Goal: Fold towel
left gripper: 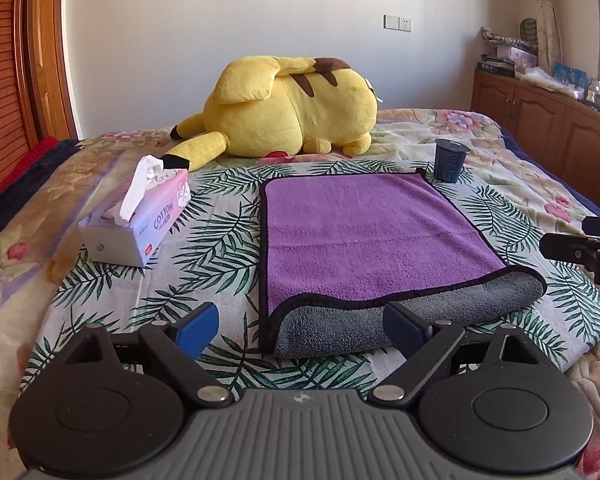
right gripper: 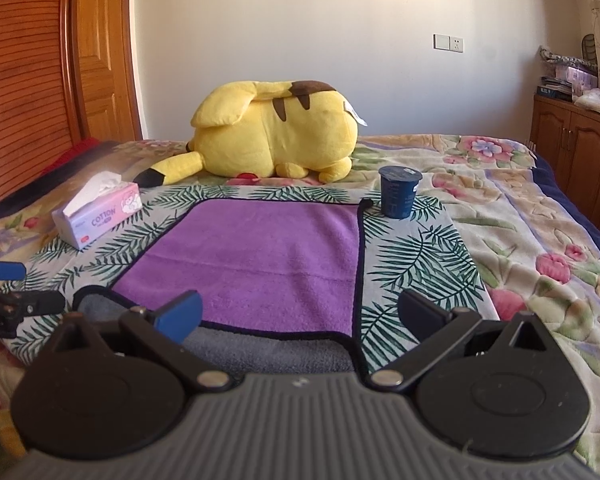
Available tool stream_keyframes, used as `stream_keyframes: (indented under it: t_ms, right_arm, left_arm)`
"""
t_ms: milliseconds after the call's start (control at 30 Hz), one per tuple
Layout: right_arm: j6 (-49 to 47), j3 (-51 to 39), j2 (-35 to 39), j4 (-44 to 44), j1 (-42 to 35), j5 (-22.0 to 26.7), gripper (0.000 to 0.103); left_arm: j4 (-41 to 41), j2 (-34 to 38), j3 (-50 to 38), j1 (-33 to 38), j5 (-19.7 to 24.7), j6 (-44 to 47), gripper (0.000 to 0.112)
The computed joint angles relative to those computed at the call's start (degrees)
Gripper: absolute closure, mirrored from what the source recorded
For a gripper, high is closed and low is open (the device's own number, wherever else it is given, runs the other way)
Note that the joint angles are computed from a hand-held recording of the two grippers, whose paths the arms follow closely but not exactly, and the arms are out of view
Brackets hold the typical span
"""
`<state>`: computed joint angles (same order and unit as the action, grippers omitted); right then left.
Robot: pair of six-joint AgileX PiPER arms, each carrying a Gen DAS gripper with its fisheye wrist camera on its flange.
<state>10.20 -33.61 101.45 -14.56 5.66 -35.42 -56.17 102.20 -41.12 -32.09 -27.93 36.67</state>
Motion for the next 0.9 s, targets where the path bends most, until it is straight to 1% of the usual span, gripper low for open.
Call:
stream_keyframes:
  t_ms: [67,233,433,500,567,600,633,667,733,800,900]
  right_arm:
    - [1.0,-1.2,0.9,-1.4,-0.5,0.8,0.0]
    - [5.2,-4.3,3.1,-7.0,-1.6,3.7,0.0]
    - [9.6,-7.4,5.2,-12.5,-2.0,6.9,0.0]
    - [10.7,-8.5,5.9,-14.1,-2.2,7.9,0.001]
    - [11.9,-9.5,6.6,-15.4,-2.4,8.9,0.001]
    - [12.8,-9.9,6.9,-16.4,-2.6,9.2,0.006]
    - [14.4,-10.6,7.4,-18.3,-3.0,9.7,0.013]
    - [15.9,-11.4,7.8,-20.0,-3.1,10.6,0.015]
    - [17.2,-12.4,8.7,-21.1,-3.2,11.6,0.017]
    - [15.5,-12.9,9.3,-19.2,-2.8,12.3,0.017]
    - [18.1,-13.8,10.1,-21.8,-3.4,12.5,0.019]
  left_arm:
    - [0.1,0.8,-0.7,0.6,0.6,0.0,0.041]
    - [4.5,2.7,-2.2,2.9,2.6,-3.4,0.044]
    - [7.7,5.3,-4.3,5.0,4.5,-4.7,0.047]
    - [9.1,5.9,-4.8,5.7,5.0,-5.7,0.047]
    - [12.3,6.4,-5.1,6.8,5.8,-8.1,0.051]
    - [13.5,6.6,-5.4,7.2,6.2,-8.9,0.054]
    - [14.3,7.0,-5.8,7.7,6.8,-9.3,0.055]
    - [14.5,7.3,-6.1,7.9,7.0,-9.4,0.057]
    - [14.7,7.9,-6.6,8.3,7.2,-9.3,0.058]
    - [13.5,8.5,-7.3,8.6,7.3,-7.9,0.065]
    - [16.0,9.2,-7.8,9.4,8.1,-10.1,0.068]
